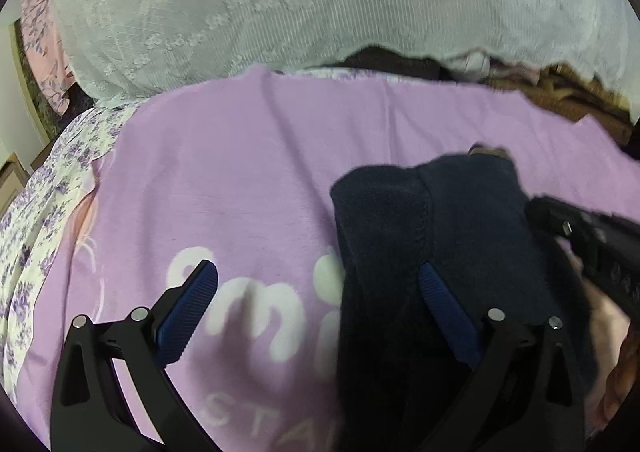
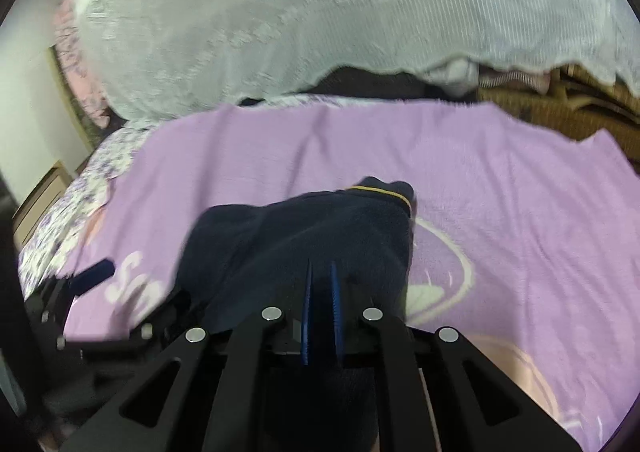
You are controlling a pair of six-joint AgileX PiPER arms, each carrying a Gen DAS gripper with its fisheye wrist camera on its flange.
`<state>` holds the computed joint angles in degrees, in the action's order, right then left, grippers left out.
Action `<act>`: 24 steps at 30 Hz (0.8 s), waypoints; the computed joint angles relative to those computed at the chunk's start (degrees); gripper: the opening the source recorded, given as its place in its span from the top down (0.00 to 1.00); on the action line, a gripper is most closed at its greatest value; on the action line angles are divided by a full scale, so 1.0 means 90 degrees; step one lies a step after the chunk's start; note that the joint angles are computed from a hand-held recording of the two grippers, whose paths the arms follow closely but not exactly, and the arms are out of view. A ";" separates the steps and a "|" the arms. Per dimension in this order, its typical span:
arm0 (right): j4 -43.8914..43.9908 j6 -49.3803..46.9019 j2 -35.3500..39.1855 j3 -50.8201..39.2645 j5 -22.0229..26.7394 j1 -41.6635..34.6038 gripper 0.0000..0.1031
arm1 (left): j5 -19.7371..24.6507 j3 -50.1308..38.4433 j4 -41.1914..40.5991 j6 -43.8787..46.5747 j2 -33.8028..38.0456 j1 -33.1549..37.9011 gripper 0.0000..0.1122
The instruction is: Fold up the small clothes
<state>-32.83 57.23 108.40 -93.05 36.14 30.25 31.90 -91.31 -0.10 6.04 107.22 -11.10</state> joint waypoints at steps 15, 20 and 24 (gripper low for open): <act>-0.1644 0.2024 -0.0838 0.1852 -0.0578 0.0745 0.90 | -0.0793 0.1173 0.1484 -0.1042 -0.0433 -0.0251 0.12; -0.1986 0.2516 -0.1037 0.1959 -0.0317 0.0955 0.89 | -0.0844 0.1419 0.1235 -0.0885 -0.0743 -0.0170 0.13; -0.1999 0.2772 -0.1313 0.2183 -0.0351 0.1043 0.88 | -0.0845 0.1700 0.1173 -0.0822 -0.1102 -0.0177 0.13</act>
